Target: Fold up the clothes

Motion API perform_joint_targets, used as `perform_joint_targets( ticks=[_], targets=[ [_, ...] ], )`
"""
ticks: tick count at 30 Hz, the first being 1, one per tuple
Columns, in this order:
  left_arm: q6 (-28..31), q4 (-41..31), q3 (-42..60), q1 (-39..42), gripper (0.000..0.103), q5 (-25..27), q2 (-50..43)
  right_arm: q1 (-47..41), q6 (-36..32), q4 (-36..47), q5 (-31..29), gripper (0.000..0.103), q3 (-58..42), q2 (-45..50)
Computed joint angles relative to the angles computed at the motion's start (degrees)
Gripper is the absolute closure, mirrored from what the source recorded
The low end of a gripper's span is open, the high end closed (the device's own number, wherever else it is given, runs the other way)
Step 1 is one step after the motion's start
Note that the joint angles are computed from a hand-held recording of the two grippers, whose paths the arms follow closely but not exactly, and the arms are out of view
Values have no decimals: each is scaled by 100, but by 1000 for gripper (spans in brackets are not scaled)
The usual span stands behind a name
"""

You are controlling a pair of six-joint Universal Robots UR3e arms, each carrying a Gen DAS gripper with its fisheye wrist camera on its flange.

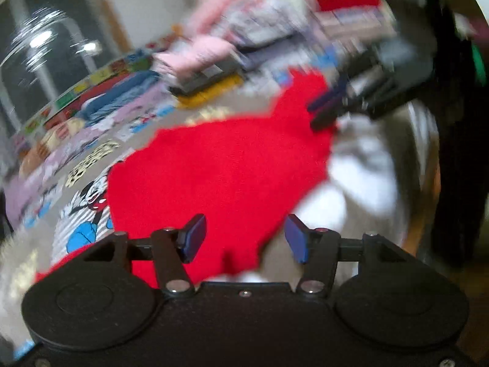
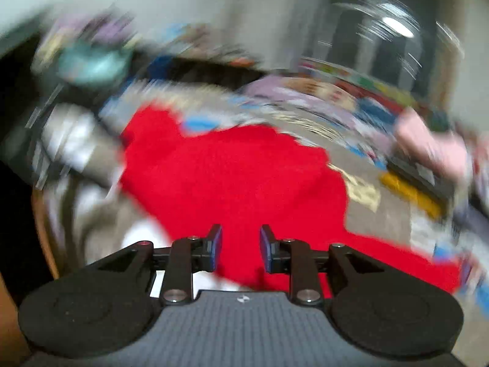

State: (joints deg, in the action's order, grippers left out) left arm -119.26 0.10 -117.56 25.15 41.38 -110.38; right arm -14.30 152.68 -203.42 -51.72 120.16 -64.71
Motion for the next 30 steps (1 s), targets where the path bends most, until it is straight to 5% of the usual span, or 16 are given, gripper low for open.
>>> perform_joint_targets(
  ticks=[2, 4, 7, 11, 15, 19, 25, 29, 30],
  targets=[
    [-808, 462, 215, -159, 46, 91, -294, -43, 932, -184, -152, 76, -526, 438],
    [-1158, 636, 382, -299, 46, 265, -488, 23, 1134, 179, -520, 72, -993, 739],
    [-1308, 595, 556, -386, 46, 464, -632, 11, 588, 1625, -650, 70, -1048, 528],
    [-1419, 812, 439, -344, 46, 462, -741, -284, 507, 1334, -333, 66, -611, 101],
    [-1618, 560, 767, -390, 46, 393, -957, -774, 2257, 565, -592, 55, -1111, 525],
    [-1568, 192, 1043, -456, 46, 358, -1117, -1391, 3786, 865, -1050, 48, -2019, 1087],
    [-1496, -126, 1374, -555, 46, 338, -1362, -1899, 4606, 2240, -542, 45, -4120, 2430],
    [-1535, -224, 1541, -603, 46, 401, -1468, -1758, 4074, 3103, -515, 58, -5364, 2991],
    [-1546, -235, 1563, -599, 46, 406, -1480, -1713, 3857, 3335, -503, 83, -5615, 3089]
  ],
)
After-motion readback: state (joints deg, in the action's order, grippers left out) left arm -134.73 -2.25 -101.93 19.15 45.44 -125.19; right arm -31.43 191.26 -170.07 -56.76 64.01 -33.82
